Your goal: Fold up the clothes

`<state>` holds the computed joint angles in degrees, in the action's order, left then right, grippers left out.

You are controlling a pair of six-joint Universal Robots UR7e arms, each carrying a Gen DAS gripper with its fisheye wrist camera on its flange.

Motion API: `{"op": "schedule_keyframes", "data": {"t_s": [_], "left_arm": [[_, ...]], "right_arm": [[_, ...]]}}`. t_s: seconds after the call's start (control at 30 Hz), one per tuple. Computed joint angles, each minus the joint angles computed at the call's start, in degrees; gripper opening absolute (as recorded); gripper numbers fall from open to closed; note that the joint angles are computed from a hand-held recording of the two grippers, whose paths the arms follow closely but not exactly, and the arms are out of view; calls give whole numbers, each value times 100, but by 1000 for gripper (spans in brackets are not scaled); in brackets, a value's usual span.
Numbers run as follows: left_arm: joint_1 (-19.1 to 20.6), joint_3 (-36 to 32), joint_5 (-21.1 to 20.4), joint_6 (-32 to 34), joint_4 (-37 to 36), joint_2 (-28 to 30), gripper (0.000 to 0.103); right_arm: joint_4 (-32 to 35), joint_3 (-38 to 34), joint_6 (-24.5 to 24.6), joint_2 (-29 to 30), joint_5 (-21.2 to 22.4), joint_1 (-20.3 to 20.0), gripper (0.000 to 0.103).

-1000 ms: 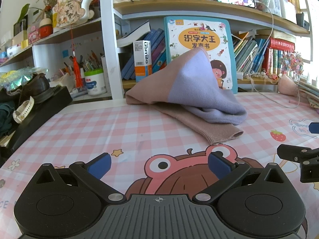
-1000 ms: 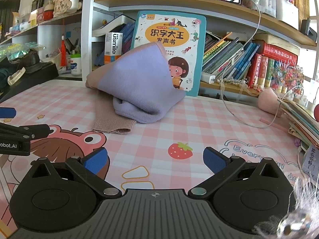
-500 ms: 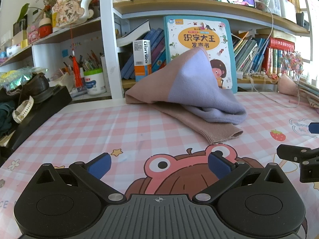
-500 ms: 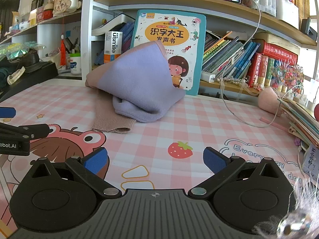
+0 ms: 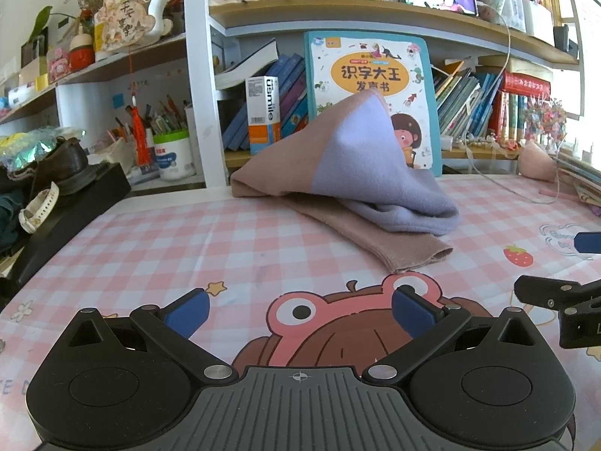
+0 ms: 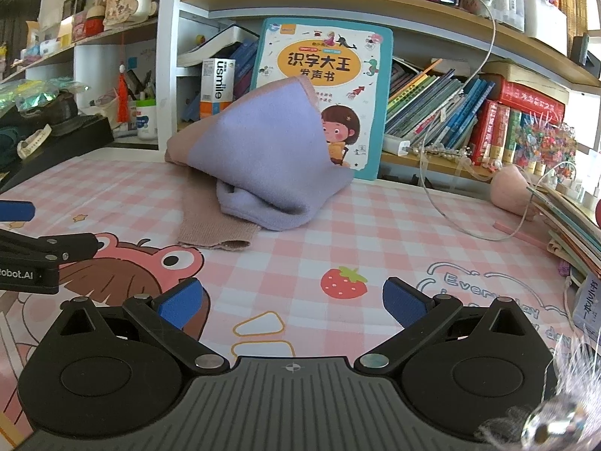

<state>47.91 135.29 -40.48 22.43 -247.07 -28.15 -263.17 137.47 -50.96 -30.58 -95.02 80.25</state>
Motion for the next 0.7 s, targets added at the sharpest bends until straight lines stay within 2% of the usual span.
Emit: {"op": "schedule_keyframes", "data": {"t_s": [0.1, 0.33, 0.7], "left_arm": [[26, 27, -97, 9, -77, -15, 103], [79, 36, -124, -162, 12, -87, 103], [-71, -8, 42, 223, -229, 105, 103]], "right_arm": [[136, -2, -69, -36, -16, 20, 103], [497, -107, -26, -104, -381, 146, 103], [368, -7, -1, -113, -109, 15, 103]]}}
